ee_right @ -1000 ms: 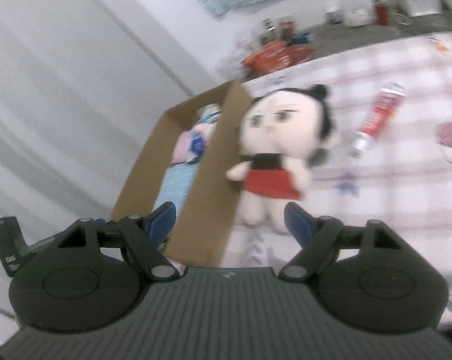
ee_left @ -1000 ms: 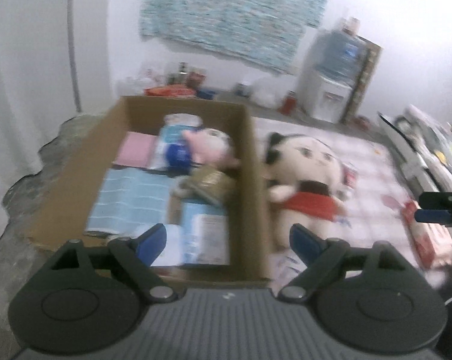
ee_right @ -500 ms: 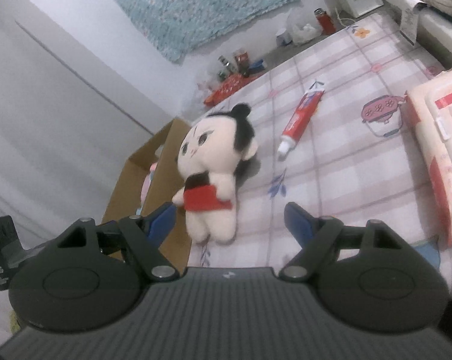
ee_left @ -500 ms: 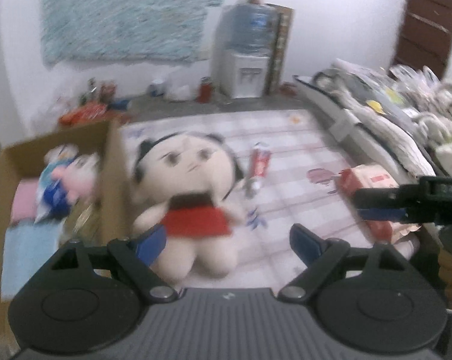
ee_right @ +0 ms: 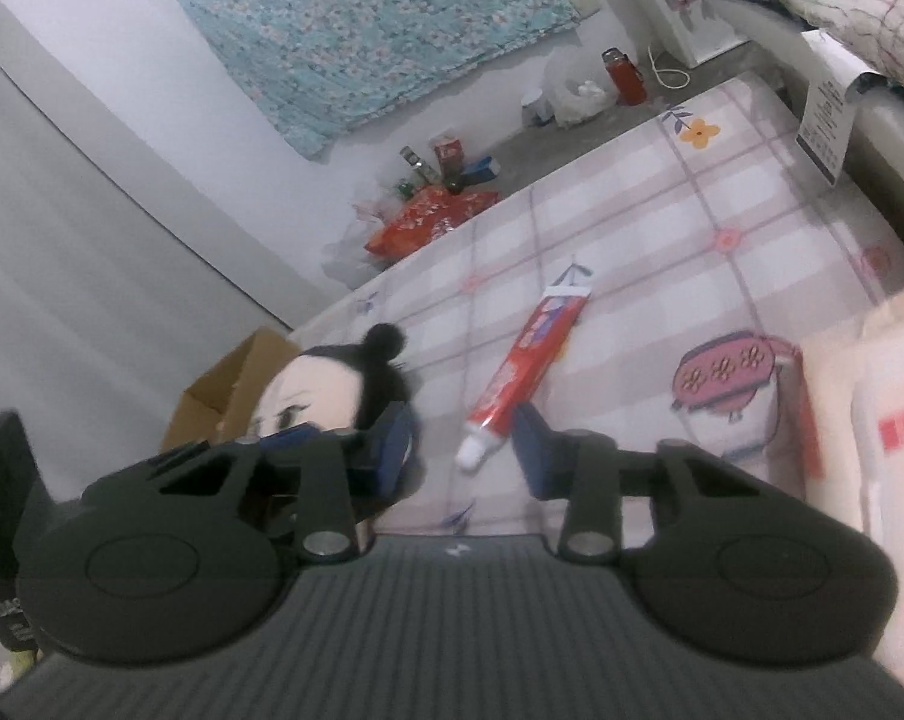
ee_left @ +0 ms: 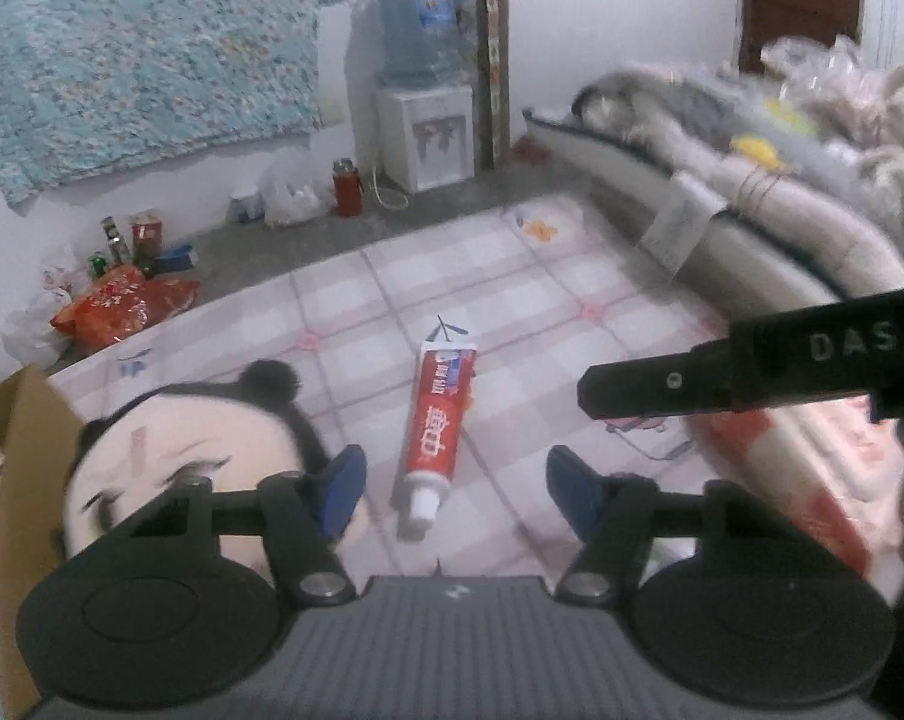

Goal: Organize soft objects
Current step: 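Move both grippers back to the red toothpaste tube on the bed, then close the left gripper on the red toothpaste tube and lift it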

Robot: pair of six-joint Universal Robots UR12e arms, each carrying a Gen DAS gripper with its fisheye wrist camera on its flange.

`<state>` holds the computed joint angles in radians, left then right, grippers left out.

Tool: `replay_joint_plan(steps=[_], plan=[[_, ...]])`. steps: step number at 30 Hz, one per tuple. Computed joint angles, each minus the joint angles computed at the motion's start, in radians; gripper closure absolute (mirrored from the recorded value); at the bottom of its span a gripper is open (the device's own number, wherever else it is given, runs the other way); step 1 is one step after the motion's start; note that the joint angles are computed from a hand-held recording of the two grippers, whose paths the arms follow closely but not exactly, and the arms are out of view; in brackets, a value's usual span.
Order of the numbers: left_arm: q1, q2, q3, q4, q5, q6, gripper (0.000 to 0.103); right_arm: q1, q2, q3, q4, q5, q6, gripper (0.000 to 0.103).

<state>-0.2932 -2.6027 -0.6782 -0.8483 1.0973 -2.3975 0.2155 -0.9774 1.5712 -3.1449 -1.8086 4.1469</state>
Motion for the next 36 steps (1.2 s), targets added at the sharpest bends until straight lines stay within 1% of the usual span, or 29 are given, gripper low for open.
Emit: replay_joint_plan(steps=[2,4,7,8,10,11,14,15,16,18,20,21,23,27,30,34,36], plan=[[-0.018,-0.05,0.089,-0.065,0.057,0.024,0.037,-0.011,0.011,-0.003,-0.002,0.008,-0.005,0.066],[-0.033,-0.097,0.171,-0.11,0.113,0.022,0.037,-0.019,0.02,-0.001,-0.021,0.016,-0.004,0.066],[-0.051,-0.185,0.335,-0.217,0.19,0.012,0.037,-0.021,0.028,0.011,-0.065,0.013,-0.004,0.064],[-0.055,-0.208,0.375,-0.235,0.207,0.013,0.037,-0.022,0.03,0.014,-0.078,0.011,-0.005,0.064],[-0.061,-0.226,0.403,-0.237,0.235,0.026,0.041,-0.025,0.032,0.025,-0.106,0.01,-0.002,0.064],[-0.065,-0.236,0.419,-0.244,0.249,0.026,0.047,-0.025,0.032,0.03,-0.12,0.008,0.002,0.064],[-0.074,-0.272,0.491,-0.301,0.288,0.005,0.064,-0.027,0.032,0.045,-0.154,0.002,0.023,0.064],[-0.075,-0.272,0.486,-0.292,0.287,-0.005,0.066,-0.028,0.032,0.05,-0.165,0.002,0.026,0.064],[-0.075,-0.261,0.462,-0.274,0.289,-0.006,0.067,-0.028,0.032,0.054,-0.176,0.001,0.028,0.064],[-0.078,-0.24,0.418,-0.245,0.297,0.005,0.074,-0.029,0.033,0.062,-0.199,0.004,0.029,0.063],[-0.082,-0.216,0.367,-0.205,0.313,0.012,0.074,-0.029,0.033,0.069,-0.222,0.006,0.029,0.063],[-0.084,-0.206,0.346,-0.188,0.321,0.003,0.074,-0.028,0.033,0.071,-0.232,0.008,0.03,0.063],[-0.084,-0.18,0.298,-0.173,0.324,0.002,0.075,-0.027,0.031,0.077,-0.246,0.005,0.032,0.063],[-0.079,-0.091,0.133,-0.126,0.321,0.013,0.075,-0.023,0.025,0.093,-0.258,-0.008,0.031,0.06],[-0.069,-0.017,0.0,-0.093,0.311,0.025,0.075,-0.022,0.022,0.105,-0.262,-0.002,0.049,0.059],[-0.052,0.076,-0.165,-0.056,0.296,0.035,0.075,-0.018,0.018,0.11,-0.247,0.018,0.051,0.056],[-0.043,0.115,-0.232,-0.047,0.281,0.043,0.075,-0.01,0.016,0.111,-0.24,0.021,0.053,0.055]])
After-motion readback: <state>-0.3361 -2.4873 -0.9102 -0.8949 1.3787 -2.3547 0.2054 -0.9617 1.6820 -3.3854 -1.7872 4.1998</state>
